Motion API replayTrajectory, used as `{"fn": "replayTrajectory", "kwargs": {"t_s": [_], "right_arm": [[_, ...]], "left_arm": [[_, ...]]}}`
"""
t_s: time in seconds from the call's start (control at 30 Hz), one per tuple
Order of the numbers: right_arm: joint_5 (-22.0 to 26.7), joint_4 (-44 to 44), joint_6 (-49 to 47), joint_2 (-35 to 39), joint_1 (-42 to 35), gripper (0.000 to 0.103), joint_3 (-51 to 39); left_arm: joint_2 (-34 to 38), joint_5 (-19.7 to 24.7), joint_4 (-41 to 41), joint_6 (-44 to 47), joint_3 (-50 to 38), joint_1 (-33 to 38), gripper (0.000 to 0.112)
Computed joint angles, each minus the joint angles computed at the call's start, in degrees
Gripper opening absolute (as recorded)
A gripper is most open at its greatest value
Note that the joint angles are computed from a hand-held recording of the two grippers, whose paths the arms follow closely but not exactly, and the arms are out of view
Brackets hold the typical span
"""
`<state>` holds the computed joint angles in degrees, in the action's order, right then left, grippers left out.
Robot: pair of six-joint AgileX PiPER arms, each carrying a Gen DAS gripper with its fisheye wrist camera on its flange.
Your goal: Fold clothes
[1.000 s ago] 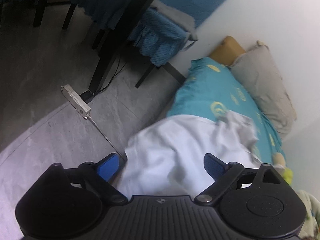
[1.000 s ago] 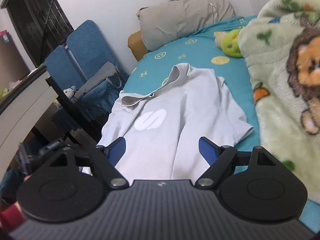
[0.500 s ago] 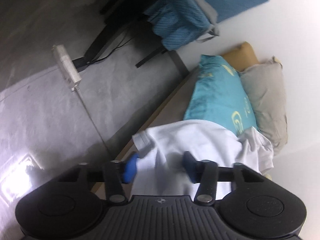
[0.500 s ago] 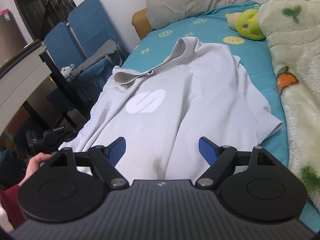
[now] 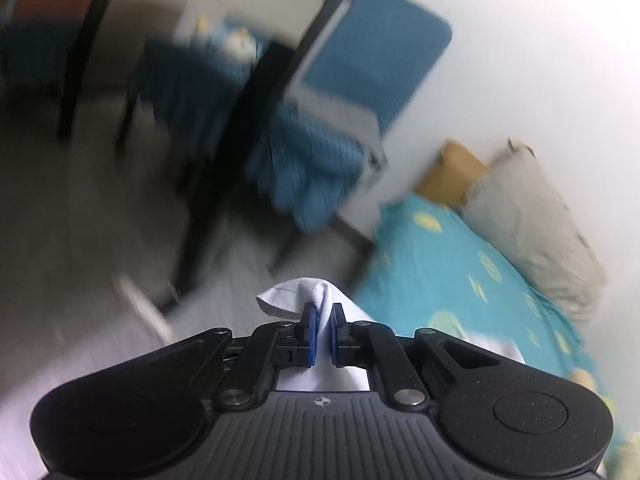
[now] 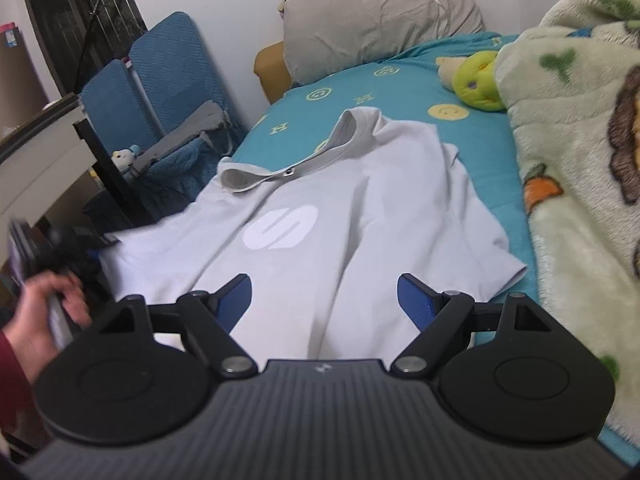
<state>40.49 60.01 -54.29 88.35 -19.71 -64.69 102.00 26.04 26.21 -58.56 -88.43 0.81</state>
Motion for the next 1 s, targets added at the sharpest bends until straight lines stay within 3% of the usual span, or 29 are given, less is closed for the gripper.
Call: {"fn": "replayTrajectory", "kwargs": {"t_s": [0.1, 0.2, 0.23, 0.3, 0.37, 0.43, 0.5, 0.57, 0.63, 0.77, 1.0], "right_arm": [[-1.95, 0.11, -0.21, 0.49, 0.4, 0.081, -0.27], [-4.39, -0.2, -1.07, 1.28, 1.0, 0.081, -0.68], [-5.16, -0.25, -1.42, 1.61, 1.1, 0.081, -0.82], [-6.52, -0.61, -1.38, 2.21, 1.24, 0.081, -1.07], [-6.25, -1.65, -0.07, 2.99, 0.92, 0.081, -2.04], [-5.91, -1.42, -0.16, 3.38, 0.5, 0.081, -3.02], [-5.67, -0.68, 0.09, 2.98, 0.02, 0.081, -3.44], [-3.99, 1.3, -0.84, 2.53, -1.3, 0.081, -3.85], [-3.37, 2.81, -2.14, 1.56, -2.13, 0.081, -3.3], [-1.86, 5.26, -4.56, -0.32, -3.65, 0.081, -2.18], [-1.15, 10.74, -11.69, -5.1, -5.16, 0.081, 2.18]], "left_arm": [[8.41, 13.97, 10.56, 0.22, -15.38, -2.59, 0.007], [17.64, 24.72, 9.79, 8.58, -27.97, -3.84, 0.008], [19.21, 25.66, 8.96, 10.06, -29.44, -3.94, 0.009], [18.19, 22.68, 8.19, 8.35, -26.13, -4.26, 0.017], [16.03, 20.29, 8.39, 6.8, -21.94, -5.13, 0.037], [12.99, 18.15, 6.49, 7.97, -18.18, -6.1, 0.04], [6.88, 14.84, 3.39, 10.14, -11.2, -6.54, 0.046], [-0.94, 12.4, 1.66, 11.04, -2.91, -7.87, 0.062], [-8.51, 11.81, 0.79, 11.36, 3.86, -10.21, 0.067], [-20.83, 18.02, 3.89, 9.88, 11.41, -19.37, 0.072], [-36.44, 31.7, 16.85, -6.63, 20.58, -44.28, 0.083]]}}
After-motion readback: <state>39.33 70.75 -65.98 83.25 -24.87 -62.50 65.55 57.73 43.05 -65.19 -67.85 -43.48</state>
